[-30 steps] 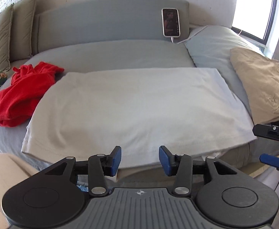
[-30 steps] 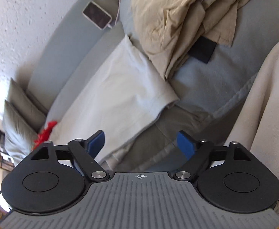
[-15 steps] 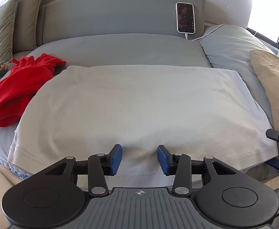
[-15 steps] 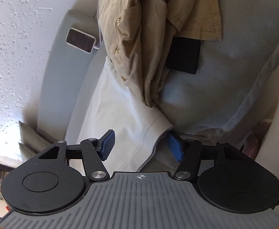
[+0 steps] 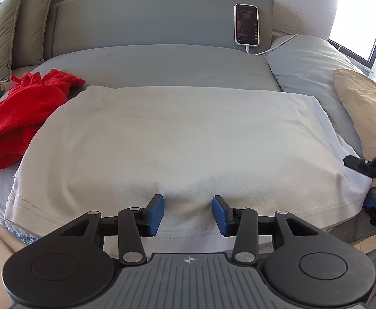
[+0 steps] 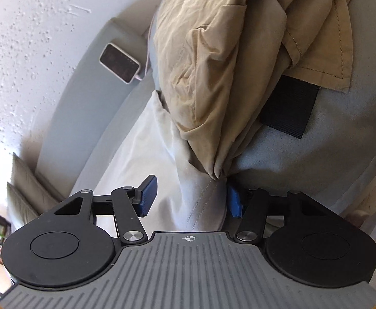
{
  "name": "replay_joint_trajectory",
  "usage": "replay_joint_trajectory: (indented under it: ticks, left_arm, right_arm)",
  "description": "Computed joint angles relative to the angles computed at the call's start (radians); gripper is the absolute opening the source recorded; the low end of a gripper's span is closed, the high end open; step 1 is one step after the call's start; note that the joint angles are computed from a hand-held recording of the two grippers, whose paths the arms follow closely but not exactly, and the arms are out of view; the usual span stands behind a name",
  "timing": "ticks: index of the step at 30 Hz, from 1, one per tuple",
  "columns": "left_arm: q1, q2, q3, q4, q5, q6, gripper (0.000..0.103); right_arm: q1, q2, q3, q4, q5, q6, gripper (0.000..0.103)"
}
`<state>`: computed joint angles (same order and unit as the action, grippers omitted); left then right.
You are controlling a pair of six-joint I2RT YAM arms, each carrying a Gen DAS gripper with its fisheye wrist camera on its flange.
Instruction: Fold clothes
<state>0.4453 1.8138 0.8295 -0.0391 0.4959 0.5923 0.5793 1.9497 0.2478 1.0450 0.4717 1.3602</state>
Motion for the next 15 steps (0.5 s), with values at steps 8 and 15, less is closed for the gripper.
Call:
replay_joint_trajectory:
  ticks: [8, 15]
  left_arm:
    - [0.01, 0.019, 0.034, -0.04, 0.018, 0.014, 0.042]
    - [-0.021, -0.001, 0.04, -0.07, -0.031, 0.103, 0.042]
  right_arm:
    - [-0.037, 0.065, 0.058, -0.03, -0.003, 0.027, 0.021]
    - [0.065, -0.157, 0.223, -0.543, 0.095, -0.03, 0.007]
